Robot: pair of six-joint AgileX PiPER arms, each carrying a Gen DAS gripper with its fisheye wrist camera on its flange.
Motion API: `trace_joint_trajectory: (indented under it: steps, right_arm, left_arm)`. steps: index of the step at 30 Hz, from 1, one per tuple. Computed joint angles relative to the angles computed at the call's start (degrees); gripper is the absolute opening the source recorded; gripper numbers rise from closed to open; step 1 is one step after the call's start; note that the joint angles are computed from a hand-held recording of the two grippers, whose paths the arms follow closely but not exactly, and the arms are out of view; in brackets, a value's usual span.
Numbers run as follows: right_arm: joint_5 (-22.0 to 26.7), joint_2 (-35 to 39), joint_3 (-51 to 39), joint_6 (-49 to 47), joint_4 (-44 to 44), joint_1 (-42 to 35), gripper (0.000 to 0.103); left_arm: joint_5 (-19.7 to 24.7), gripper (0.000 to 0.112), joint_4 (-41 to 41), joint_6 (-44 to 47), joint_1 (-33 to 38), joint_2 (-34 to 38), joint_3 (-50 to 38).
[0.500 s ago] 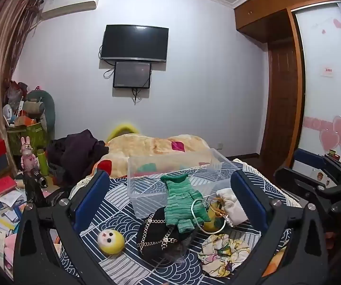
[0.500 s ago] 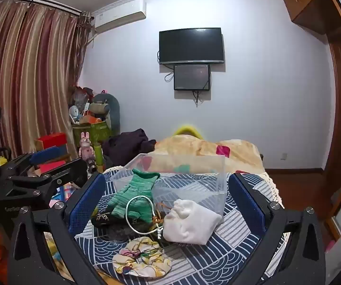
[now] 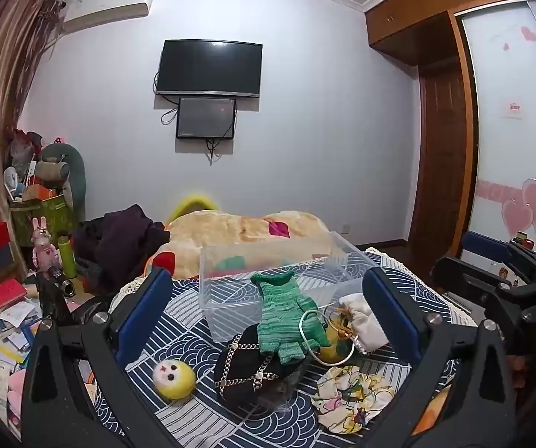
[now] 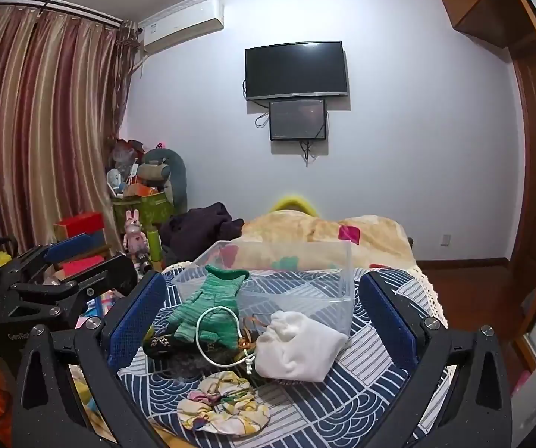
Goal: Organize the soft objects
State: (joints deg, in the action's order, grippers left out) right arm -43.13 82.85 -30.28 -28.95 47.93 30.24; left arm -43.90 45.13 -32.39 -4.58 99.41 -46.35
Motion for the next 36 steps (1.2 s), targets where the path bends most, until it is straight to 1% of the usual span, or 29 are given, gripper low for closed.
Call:
trace_joint_trajectory:
  steps: [14, 23, 36]
  right_arm:
    - [-0.23, 0.79, -0.31, 0.82, -0.68, -0.06, 0.103]
    - [-0.41, 0.67, -0.33, 1.12, -0.75, 0.32, 0.103]
    - [-0.49, 0.13, 0.05, 1.33, -0.83, 0.47, 0.103]
  left_arm:
    - [-0.15, 0.103, 0.87, -0.28, 0.16, 0.27, -0.04]
    - [-0.31, 0.103, -0.3, 1.27, -0.2, 0.22, 0.42]
    - [-0.27, 0.103, -0.46, 1.22, -0.56, 0.05, 0.6]
